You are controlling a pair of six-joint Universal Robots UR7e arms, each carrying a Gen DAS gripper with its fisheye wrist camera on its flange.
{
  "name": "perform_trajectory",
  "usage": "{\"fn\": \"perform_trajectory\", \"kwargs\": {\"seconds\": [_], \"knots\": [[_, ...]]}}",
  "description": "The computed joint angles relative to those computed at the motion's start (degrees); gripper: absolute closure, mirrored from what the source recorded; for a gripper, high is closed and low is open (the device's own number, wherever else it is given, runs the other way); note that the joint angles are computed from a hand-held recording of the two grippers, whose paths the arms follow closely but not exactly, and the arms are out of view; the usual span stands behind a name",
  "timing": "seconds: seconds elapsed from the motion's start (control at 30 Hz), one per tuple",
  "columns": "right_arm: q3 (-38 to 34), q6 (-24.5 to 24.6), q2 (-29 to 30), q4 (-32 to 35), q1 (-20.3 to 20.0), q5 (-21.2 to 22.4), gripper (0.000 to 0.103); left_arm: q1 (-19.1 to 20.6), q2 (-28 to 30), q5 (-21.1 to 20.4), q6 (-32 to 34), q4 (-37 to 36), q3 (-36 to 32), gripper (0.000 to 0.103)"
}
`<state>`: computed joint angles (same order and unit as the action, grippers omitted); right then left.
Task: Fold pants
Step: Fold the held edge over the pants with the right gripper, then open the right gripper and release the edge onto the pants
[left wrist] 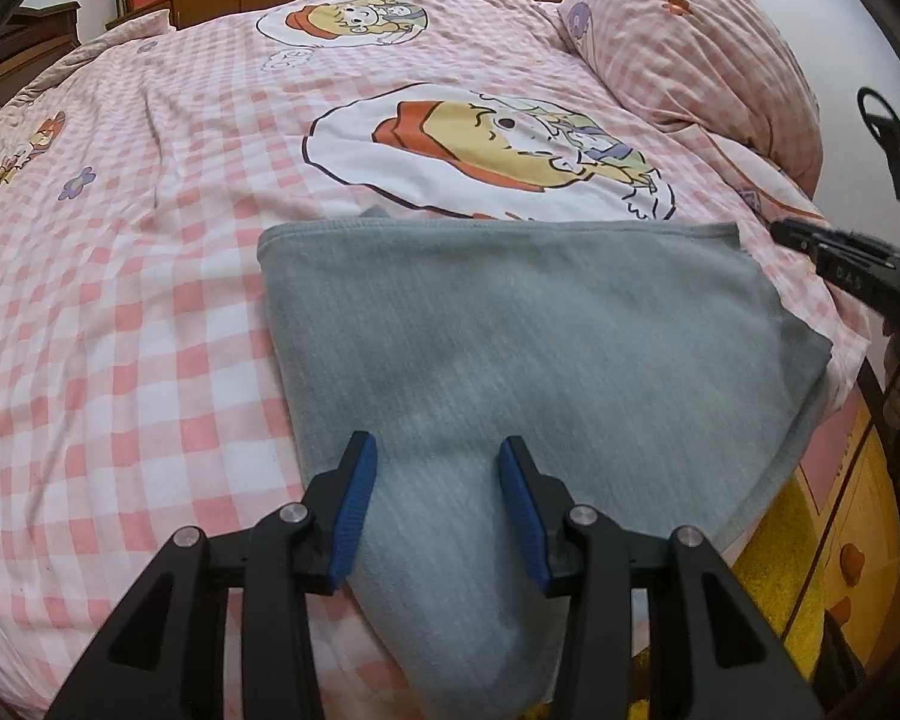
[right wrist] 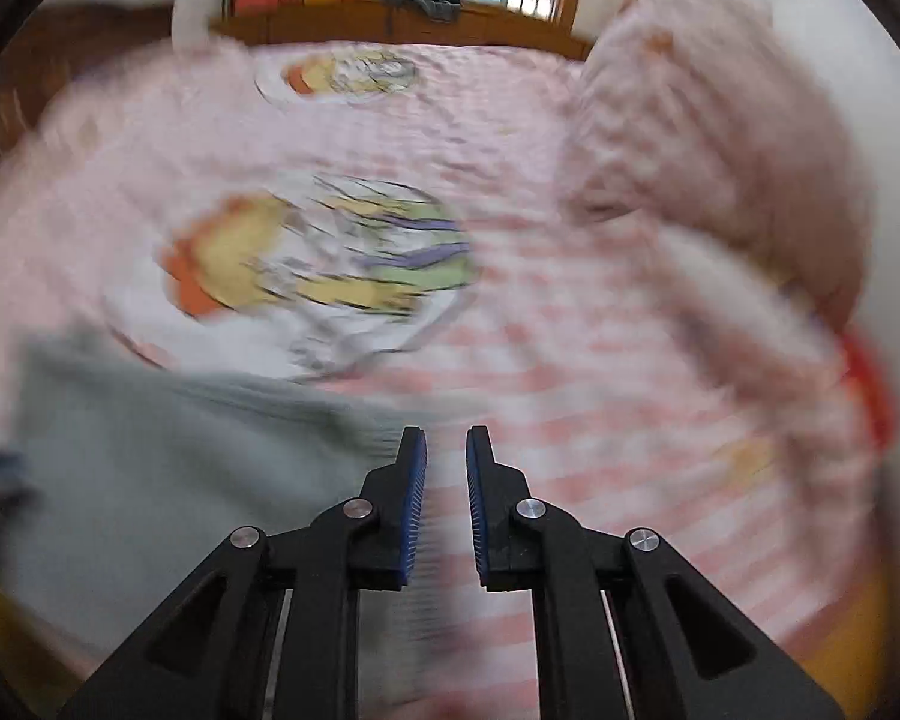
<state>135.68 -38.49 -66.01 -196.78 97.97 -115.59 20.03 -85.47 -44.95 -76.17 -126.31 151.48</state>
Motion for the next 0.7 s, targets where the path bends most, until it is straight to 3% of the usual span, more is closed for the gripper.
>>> {"fn": "perform_trajectory", "kwargs": {"seconds": [0.1,0.17,0.27,0.37,0.43,0.57,0.7], "knots": [[0.07,3.77,-5.33,11.87,-2.08,9.72,0.090,0.14,-0.79,-0.04,-0.05,0.18,-0.28,0.058],[-0.50,3.42,-4.37,15.24,-1.84,10.81,0.090,-0.10,-2.14,0.65,1.11,-1.97,0.25,0.065],[-1.76,1.98,1.79,12.58,-0.27,5.85,0.090,0.95,-1.23,3.03,4.16,-2.28,-1.20,0.072],[-3.56,0.55,8.12,5.94,-0.48,1.42,0.092,5.95,2.29,4.77,11.42,-8.00,-3.16,0.080],[-4.07,0.71,10.14,2.98,-1.18,0.71,0.101,10.72,4.83,5.79,14.66,-10.91,-4.75,0.085],[-3.99,1.41,10.03,2.04,-2.02,1.33,0.103,16.69,5.39,4.83,18.74,-18.31,-4.87,0.095],[-2.84,1.96,8.11,2.28,0.25,-1.31,0.103,15.37,1.00,2.96,15.66,-15.84,-3.67,0.095]]}}
